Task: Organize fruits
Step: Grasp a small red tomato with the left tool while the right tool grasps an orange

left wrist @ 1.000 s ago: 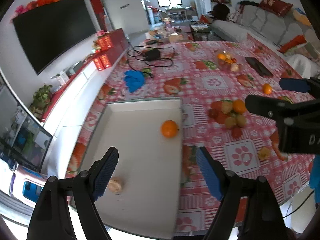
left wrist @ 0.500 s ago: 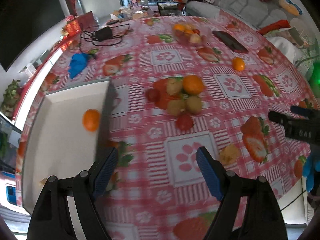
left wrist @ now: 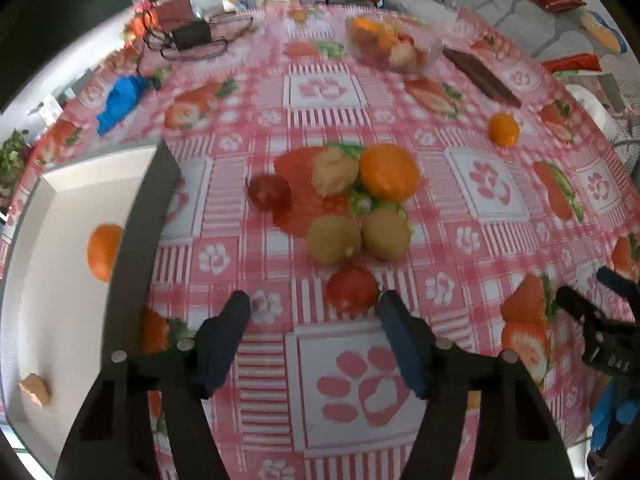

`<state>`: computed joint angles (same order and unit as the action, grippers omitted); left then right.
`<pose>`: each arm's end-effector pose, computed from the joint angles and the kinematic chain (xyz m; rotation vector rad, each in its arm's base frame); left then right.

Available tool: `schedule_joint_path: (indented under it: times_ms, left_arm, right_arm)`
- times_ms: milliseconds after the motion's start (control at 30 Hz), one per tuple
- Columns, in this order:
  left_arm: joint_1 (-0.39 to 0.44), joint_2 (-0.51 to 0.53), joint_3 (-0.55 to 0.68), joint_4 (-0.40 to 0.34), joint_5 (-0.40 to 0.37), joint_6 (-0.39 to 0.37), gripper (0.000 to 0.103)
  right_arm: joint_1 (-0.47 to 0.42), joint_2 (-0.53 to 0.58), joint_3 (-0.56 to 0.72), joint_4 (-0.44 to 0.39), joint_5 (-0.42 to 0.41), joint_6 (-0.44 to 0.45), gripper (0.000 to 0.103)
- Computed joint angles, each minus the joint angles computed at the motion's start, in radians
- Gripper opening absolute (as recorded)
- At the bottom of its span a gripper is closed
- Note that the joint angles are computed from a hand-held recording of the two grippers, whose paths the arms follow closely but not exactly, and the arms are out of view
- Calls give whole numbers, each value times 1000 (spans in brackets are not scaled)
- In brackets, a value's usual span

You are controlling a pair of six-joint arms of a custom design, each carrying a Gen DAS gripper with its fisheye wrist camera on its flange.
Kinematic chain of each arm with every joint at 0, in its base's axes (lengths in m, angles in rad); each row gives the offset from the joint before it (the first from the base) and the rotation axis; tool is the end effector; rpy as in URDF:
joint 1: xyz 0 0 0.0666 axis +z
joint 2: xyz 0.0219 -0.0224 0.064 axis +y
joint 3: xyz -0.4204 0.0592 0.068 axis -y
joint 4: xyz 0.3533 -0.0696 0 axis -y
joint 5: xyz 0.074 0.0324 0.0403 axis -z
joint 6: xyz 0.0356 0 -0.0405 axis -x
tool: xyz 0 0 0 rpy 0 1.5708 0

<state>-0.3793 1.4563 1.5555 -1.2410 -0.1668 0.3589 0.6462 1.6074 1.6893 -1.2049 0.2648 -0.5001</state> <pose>0.4091 -0.1571 0.4917 -0.0215 2.6831 -0.0017 0.4083 0.2958 0.4794 -0.1122 2.6239 0.0304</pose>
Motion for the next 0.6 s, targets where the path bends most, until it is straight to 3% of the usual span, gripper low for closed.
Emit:
schedule_joint_path:
  times_ms: [67,133,200,400,600]
  left_arm:
    - [-3,3,7,1,6,-4,57]
    - [-6,7,14,1,8,-11,35]
    - [-7,7,17,2,12,-17,23]
    - [-3,-30,-29,25,-2,-33,23]
    - [9,-46,-45,27,-8,-25,24]
  right_arm:
    - [-1,3,-2,14,2,5,103]
    - [-2,1,-7,23,5,8,103]
    - [0,2,-8,26,9,5,103]
    - [0,1,-8,23,9,1,103]
    - [-20,72,103,-72,-32,6,103]
